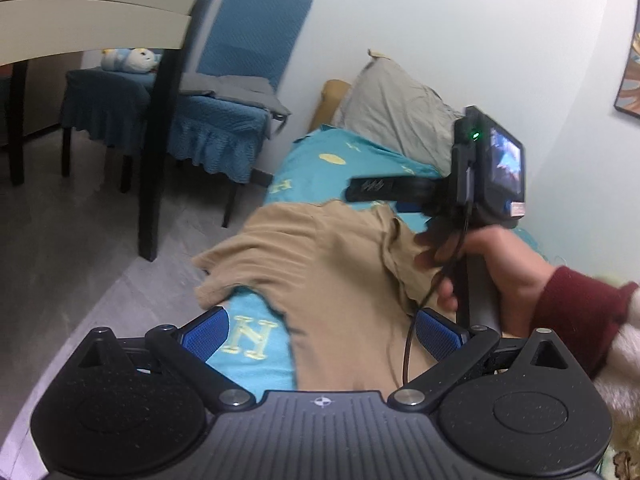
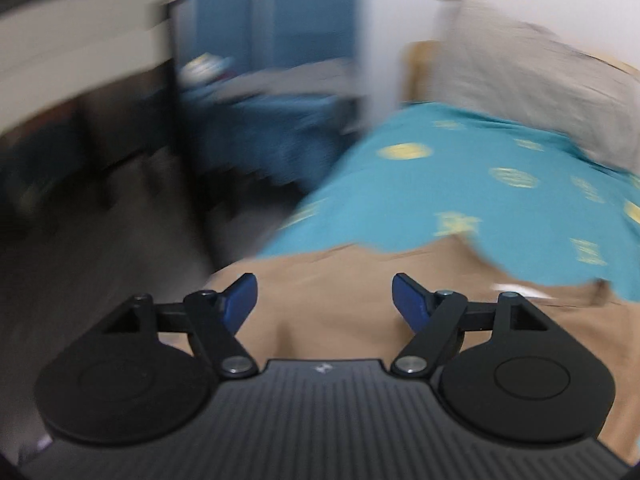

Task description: Fold clothes

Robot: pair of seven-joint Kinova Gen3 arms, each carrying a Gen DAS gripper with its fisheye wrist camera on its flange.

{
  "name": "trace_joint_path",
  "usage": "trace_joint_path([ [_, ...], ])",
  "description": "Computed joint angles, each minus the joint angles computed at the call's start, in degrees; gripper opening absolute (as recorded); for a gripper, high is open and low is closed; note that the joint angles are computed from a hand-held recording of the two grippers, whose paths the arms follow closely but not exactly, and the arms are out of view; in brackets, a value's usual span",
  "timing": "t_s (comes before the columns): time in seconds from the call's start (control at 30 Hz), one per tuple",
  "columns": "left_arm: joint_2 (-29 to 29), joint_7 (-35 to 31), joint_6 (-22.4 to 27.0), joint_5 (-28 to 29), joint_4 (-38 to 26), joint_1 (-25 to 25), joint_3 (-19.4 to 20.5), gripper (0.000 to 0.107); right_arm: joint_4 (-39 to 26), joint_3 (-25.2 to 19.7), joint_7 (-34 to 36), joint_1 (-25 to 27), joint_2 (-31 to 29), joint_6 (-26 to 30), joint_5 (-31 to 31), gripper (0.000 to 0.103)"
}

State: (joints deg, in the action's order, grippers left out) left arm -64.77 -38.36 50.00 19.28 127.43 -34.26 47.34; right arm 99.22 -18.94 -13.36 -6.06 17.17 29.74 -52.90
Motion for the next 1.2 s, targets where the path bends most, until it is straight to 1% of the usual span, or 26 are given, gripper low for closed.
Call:
trace_joint_path([
  [0.07, -0.8, 0.5, 1.5, -0.5, 0.2, 0.8, -1.4, 0.101, 0.1, 1.3, 1.5, -3.0, -0.1, 4.7, 3.5, 0.076],
  [0.1, -1.0, 0.7, 2.1, -0.8, 0.1, 1.0, -1.9, 0.101, 0.1, 2.8, 3.1, -5.2, 0.0, 7.0, 4.4, 0.076],
  [0.17, -1.3, 0.8, 3.0, -1.2, 0.2, 1.2, -2.6, 0.101, 0.0, 6.8, 5.5, -10.5, -0.2, 11.6, 5.6, 0.076],
  [0.27, -1.2, 0.5, 3.5, -1.7, 0.2, 1.1, -2.8, 0.101, -2.1, 12.5, 6.1, -18.3, 0.6, 17.5, 9.8, 0.076],
  [0.33, -0.5, -0.1, 3.2, -1.6, 0.6, 1.1, -2.6, 0.101, -3.4, 14.2, 5.4, -21.9, 1.1, 19.1, 13.7, 0.075],
  [0.4, 0.7, -0.5, 2.4, -1.1, 1.3, 1.0, -2.4, 0.100, -3.5, 15.8, 4.6, -25.2, 1.2, 18.3, 16.8, 0.073],
  [0.43, 1.1, -0.4, 2.1, -0.9, 1.6, 1.2, -2.4, 0.100, -3.3, 16.0, 3.5, -26.3, 1.1, 16.8, 18.6, 0.068],
  [0.5, 1.2, -0.3, 1.4, -0.8, 2.1, 1.4, -2.3, 0.100, -1.1, 18.0, 3.2, -29.8, 0.1, 12.4, 20.8, 0.032],
  [0.53, 1.1, -0.2, 1.0, -0.8, 2.2, 1.5, -2.1, 0.100, 0.2, 18.5, 4.3, -30.8, -0.4, 10.1, 21.5, 0.027],
  [0.57, 0.8, 0.0, 0.8, -0.7, 2.2, 1.5, -1.8, 0.100, 1.5, 18.1, 6.2, -30.8, -0.8, 8.4, 21.2, 0.026],
  [0.6, 0.4, 0.3, 0.5, -0.5, 2.2, 1.5, -1.3, 0.100, 3.0, 17.6, 8.6, -30.3, -1.3, 6.8, 20.0, 0.019],
  [0.63, 0.1, 0.5, 0.3, -0.2, 2.1, 1.4, -0.9, 0.100, 4.3, 17.5, 10.8, -30.2, -1.6, 5.1, 17.9, 0.014],
  [0.67, -0.1, 0.6, 0.0, 0.0, 2.2, 1.3, -0.6, 0.100, 5.6, 16.5, 12.5, -29.2, -2.2, 3.4, 15.6, 0.010],
  [0.73, -0.9, 0.8, -1.0, 0.4, 2.4, 1.3, -0.5, 0.100, 7.0, 12.4, 14.3, -24.5, -3.0, 1.7, 10.9, 0.009],
  [0.8, -2.1, 0.9, -2.0, 0.7, 2.6, 1.5, -0.5, 0.100, 6.6, 9.2, 14.7, -19.2, -4.0, 2.5, 6.2, 0.009],
  [0.87, -4.1, 1.1, -3.4, 0.9, 3.0, 2.0, -0.8, 0.100, 5.1, 7.5, 13.2, -13.8, -4.4, 5.0, 1.6, 0.009],
  [0.9, -5.1, 1.1, -4.2, 1.0, 3.2, 2.2, -1.0, 0.100, 4.2, 7.2, 12.1, -11.2, -4.5, 6.6, -0.7, 0.009],
  [0.97, -6.2, 0.8, -5.5, 1.5, 3.2, 2.4, -0.9, 0.100, 3.6, 6.5, 9.3, -5.9, -5.2, 7.7, -5.4, 0.009],
  [1.1, -6.7, -0.6, -7.1, 2.4, 2.5, 1.9, 0.9, 0.100, 3.0, 7.5, 3.0, 4.7, -3.7, 11.2, -14.7, 0.009],
  [1.2, -5.5, -2.1, -7.9, 3.5, 1.7, 0.8, 3.1, 0.100, 4.1, 6.8, 0.2, 12.4, -0.9, 9.9, -19.3, 0.008],
])
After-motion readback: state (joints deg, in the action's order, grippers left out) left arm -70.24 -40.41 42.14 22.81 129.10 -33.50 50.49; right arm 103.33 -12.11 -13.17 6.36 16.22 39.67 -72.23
